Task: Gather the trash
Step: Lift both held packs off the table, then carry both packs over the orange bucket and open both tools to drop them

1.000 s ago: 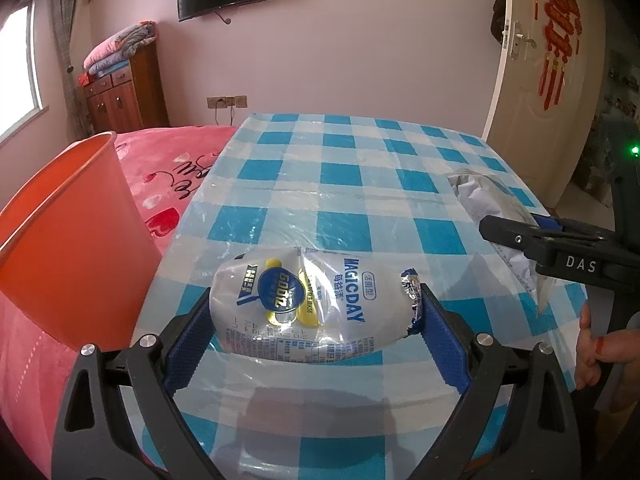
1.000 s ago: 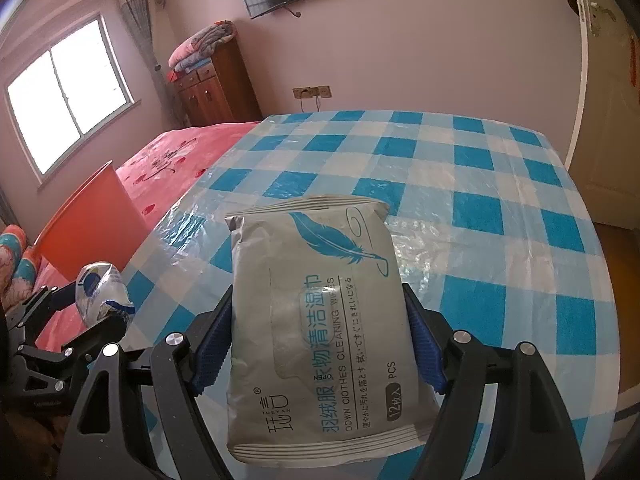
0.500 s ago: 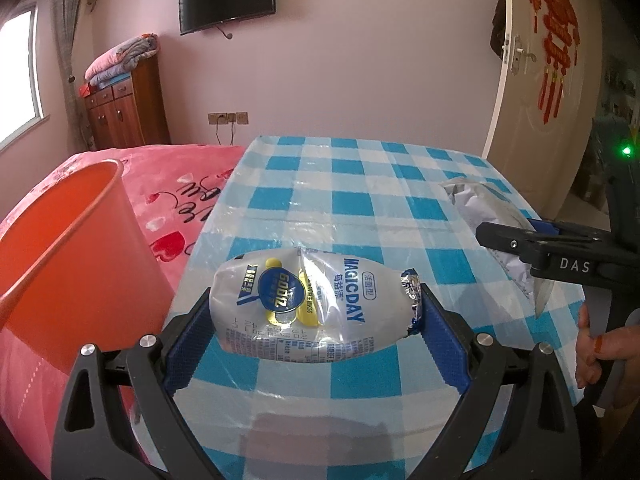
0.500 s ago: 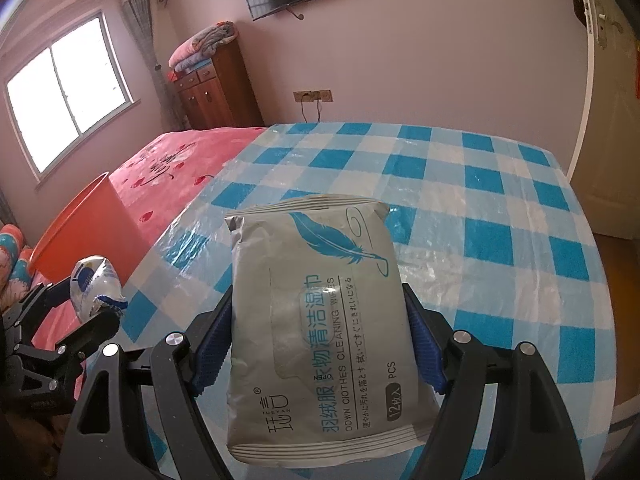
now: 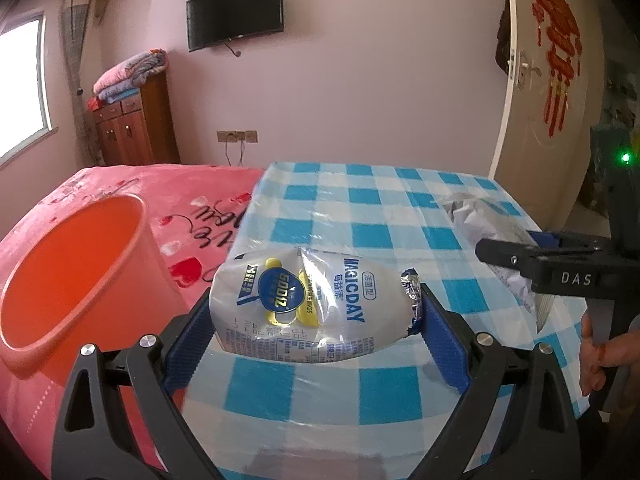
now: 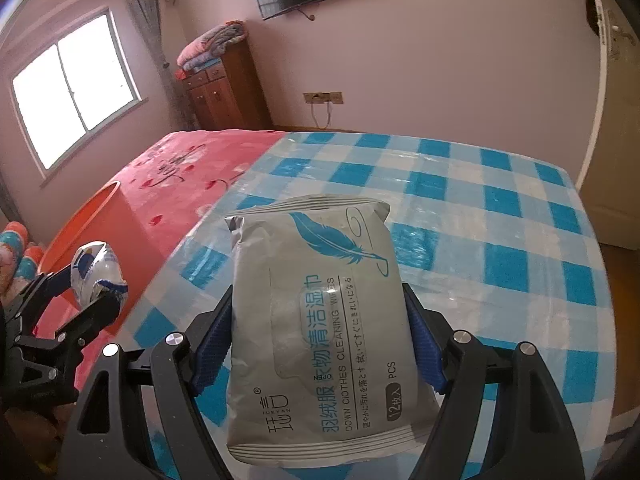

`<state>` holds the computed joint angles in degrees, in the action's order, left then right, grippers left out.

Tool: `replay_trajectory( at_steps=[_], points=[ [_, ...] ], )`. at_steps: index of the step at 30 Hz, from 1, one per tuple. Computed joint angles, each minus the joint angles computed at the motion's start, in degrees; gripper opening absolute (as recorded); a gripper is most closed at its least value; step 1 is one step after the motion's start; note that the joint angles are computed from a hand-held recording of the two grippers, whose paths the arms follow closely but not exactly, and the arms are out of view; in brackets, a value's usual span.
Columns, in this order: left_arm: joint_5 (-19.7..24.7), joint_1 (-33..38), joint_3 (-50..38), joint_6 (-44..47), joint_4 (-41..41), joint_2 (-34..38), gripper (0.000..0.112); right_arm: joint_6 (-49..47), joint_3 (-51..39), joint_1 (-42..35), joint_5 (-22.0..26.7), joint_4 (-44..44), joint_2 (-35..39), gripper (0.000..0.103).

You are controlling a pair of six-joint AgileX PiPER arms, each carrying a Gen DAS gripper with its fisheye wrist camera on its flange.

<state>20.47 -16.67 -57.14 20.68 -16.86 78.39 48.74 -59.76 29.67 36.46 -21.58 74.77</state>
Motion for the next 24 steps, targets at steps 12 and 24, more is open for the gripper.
replay_trajectory(
  at_steps=[12,24],
  points=[
    [1.27,10.46,-3.86,7.78,-6.11,-3.15,0.094,-9.48,-15.76,3.83,1.85,7.09,9.94,0.077],
    [1.33,22.00,-8.97,3.84,-0.79,-0.03,0.094,-23.29,-45.25,9.66,9.18,15.69,27.47,0.077]
  ],
)
